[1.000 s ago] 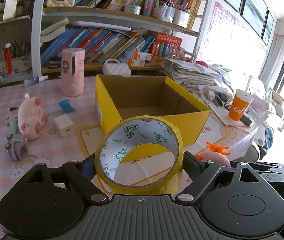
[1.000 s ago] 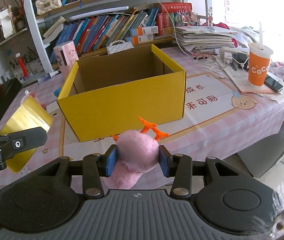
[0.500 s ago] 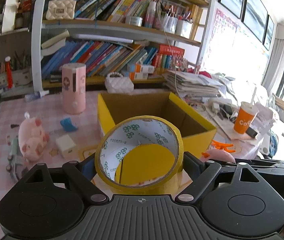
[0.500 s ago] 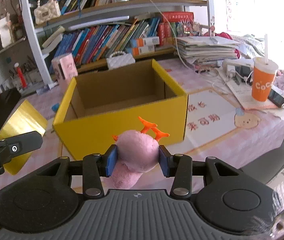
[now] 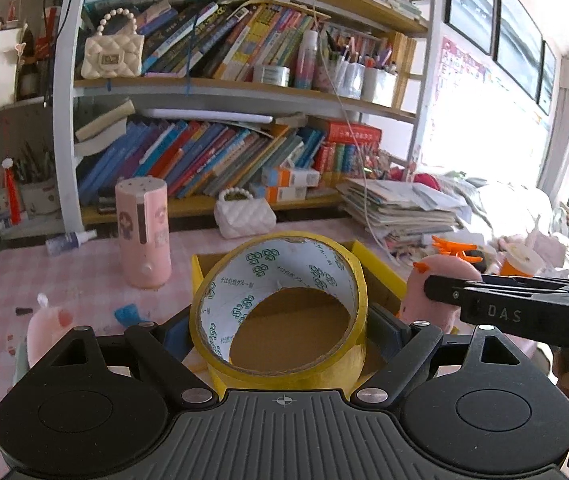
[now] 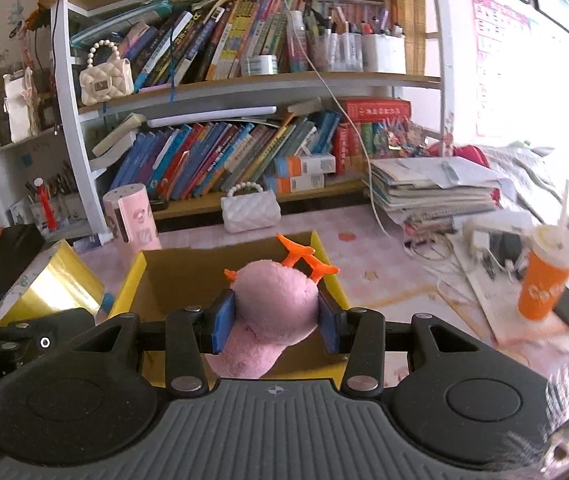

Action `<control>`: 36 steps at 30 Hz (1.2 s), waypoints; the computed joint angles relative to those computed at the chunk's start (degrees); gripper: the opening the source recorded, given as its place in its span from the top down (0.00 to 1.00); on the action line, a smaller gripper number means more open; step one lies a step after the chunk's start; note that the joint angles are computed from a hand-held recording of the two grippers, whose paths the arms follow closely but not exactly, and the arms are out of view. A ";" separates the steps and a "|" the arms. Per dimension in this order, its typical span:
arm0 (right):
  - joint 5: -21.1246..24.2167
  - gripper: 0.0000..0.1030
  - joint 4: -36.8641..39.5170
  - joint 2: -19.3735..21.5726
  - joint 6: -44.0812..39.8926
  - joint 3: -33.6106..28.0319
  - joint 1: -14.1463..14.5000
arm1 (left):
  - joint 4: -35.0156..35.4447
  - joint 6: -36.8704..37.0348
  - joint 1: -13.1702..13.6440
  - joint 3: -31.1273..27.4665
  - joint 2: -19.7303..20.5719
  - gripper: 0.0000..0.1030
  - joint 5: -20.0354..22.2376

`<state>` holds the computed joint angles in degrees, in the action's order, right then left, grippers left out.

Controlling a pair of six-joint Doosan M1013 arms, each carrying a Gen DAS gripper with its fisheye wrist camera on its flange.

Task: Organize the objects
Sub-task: 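Lift and carry the tape roll and plush pig toward the yellow cardboard box, then lower the tape roll into the box with the left gripper and release it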

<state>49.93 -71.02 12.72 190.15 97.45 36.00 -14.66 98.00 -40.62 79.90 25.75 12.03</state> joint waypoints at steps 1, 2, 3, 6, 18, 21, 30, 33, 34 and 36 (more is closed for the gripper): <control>-1.17 0.60 0.08 0.13 -0.94 -0.12 -0.71 | 2.56 -2.74 -0.11 -0.60 0.40 0.15 0.09; -2.31 0.60 0.18 0.27 -2.00 -0.24 -1.38 | 6.08 -6.56 -0.29 -1.35 0.91 0.15 0.29; -3.27 0.60 0.30 0.46 -3.06 -0.39 -1.92 | 8.64 -9.32 -0.40 -1.96 1.32 0.15 0.53; -7.02 0.60 1.50 1.18 -7.55 -0.77 -3.82 | 17.24 -18.41 -0.80 -3.98 2.76 0.15 1.40; -19.17 0.60 14.68 4.88 -35.03 -2.97 -9.38 | 28.85 -29.09 -1.82 -12.32 9.06 0.15 9.47; -20.40 0.60 19.84 5.62 -42.31 -3.69 -10.31 | 29.03 -28.82 -1.83 -13.87 10.25 0.15 11.13; -17.55 0.60 36.05 7.60 -60.57 -6.17 -12.40 | 35.78 -29.37 -2.62 -15.22 12.02 0.14 11.61; -16.00 0.60 41.69 7.76 -63.92 -6.83 -13.30 | 29.20 -23.34 -2.46 -17.03 13.06 0.14 14.12; -16.00 0.60 41.69 7.76 -63.92 -6.83 -13.30 | 28.76 -22.65 -2.50 -17.22 13.20 0.14 14.30; -15.87 0.60 42.58 7.61 -64.75 -6.63 -13.43 | 30.41 -23.80 -2.63 -17.01 13.26 0.17 12.77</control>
<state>34.06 -28.44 20.33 125.40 90.82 22.57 15.75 74.20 -43.24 62.89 39.01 24.80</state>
